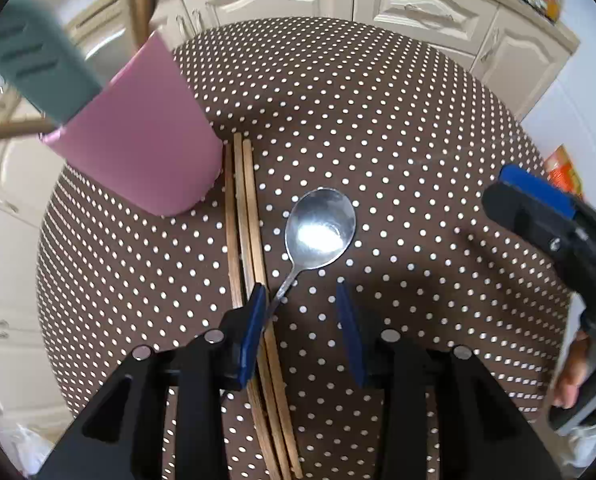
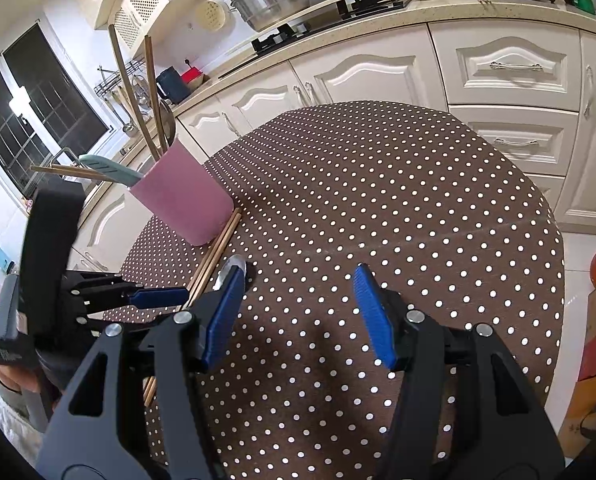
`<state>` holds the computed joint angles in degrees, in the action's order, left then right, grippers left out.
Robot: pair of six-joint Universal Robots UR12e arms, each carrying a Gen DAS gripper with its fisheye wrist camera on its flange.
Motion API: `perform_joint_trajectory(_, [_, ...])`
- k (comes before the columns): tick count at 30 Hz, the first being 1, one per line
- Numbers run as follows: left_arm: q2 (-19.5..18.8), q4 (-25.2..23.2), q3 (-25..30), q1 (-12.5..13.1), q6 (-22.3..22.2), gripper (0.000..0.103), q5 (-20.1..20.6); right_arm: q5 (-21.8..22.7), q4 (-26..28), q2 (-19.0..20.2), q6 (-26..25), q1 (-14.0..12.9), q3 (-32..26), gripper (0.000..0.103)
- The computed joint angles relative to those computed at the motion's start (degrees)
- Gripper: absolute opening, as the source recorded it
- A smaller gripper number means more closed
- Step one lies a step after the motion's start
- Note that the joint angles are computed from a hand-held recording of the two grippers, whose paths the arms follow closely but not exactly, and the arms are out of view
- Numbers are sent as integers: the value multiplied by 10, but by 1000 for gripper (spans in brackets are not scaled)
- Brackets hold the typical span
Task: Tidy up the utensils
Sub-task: 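Move both tools back over the table toward the metal spoon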
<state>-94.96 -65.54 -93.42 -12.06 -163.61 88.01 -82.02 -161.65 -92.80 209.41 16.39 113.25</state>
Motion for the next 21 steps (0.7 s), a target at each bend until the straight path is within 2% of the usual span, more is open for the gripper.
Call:
perform_joint_trajectory(6, [-10,-21,14,8,-4,36,-9,4,3,2,0,0,-2,57])
perform_joint_trajectory(14, [-26,-25,27,-7,13,36,9,2,6,2,2,0,-2,57])
perform_joint_trajectory(19, [-36,-14,30,-30,10,25,43,5,5,0,2,-4,0,57])
perform_joint_trajectory(21, [-36,-20,32,-36,14,13,44,7,4,0,3,-5,1,57])
